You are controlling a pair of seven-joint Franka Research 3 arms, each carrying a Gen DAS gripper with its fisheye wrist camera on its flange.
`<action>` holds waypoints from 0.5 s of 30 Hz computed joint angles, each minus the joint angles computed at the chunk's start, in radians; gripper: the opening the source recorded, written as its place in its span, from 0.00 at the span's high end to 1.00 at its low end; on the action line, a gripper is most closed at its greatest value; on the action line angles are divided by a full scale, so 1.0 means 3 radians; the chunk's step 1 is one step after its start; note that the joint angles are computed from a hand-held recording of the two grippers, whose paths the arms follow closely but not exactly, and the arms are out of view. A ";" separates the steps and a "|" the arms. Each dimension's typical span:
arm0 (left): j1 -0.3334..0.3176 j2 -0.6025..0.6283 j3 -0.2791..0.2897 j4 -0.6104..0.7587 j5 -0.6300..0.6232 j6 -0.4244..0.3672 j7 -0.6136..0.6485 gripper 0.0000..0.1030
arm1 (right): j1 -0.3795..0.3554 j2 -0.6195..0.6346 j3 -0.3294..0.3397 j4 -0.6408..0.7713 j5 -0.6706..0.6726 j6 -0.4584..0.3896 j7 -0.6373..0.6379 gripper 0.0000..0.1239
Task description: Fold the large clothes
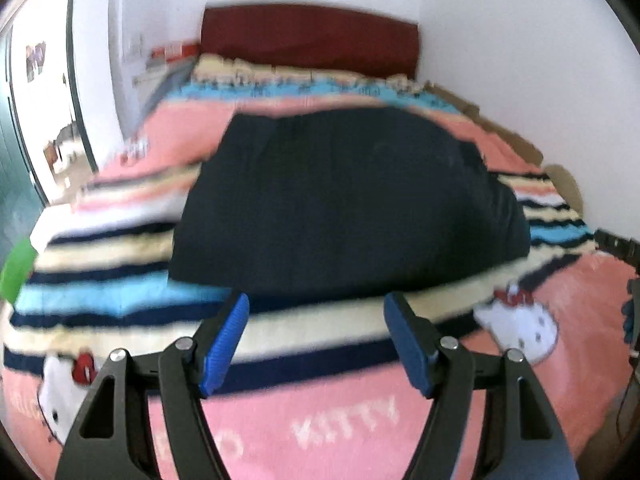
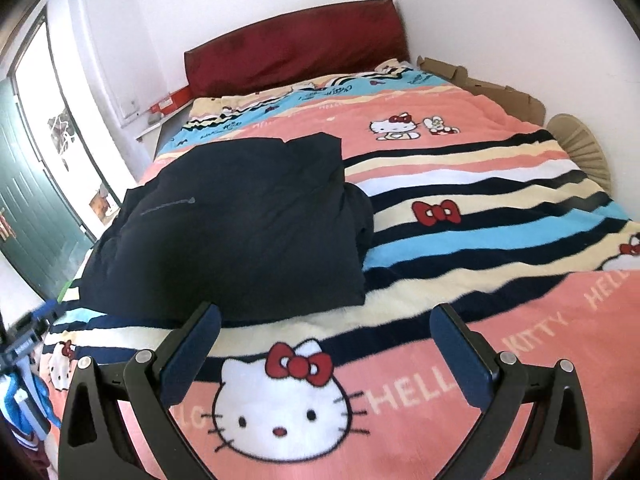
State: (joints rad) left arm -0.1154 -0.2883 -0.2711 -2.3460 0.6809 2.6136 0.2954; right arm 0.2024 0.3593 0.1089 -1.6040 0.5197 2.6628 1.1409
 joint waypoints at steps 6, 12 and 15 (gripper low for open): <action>0.0002 -0.0494 0.0156 -0.0543 -0.0384 0.0021 0.0072 0.33 | -0.0025 0.0024 -0.0027 0.0013 -0.0009 -0.0101 0.0019 0.17; 0.0230 -0.0540 0.0361 -0.0562 -0.0476 0.0424 0.0376 0.33 | 0.0000 0.0357 -0.0045 0.0468 -0.0115 -0.0312 0.0162 0.17; 0.0199 -0.0270 0.0612 -0.0390 -0.0817 0.0728 0.0830 0.33 | 0.0029 0.0660 -0.0070 0.0912 -0.0246 -0.0495 0.0315 0.17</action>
State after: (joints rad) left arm -0.0557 -0.3694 -0.0876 -2.4629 0.4358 2.8322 0.5446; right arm 0.2110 0.5573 0.0878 -1.3305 0.4458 2.5142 1.2354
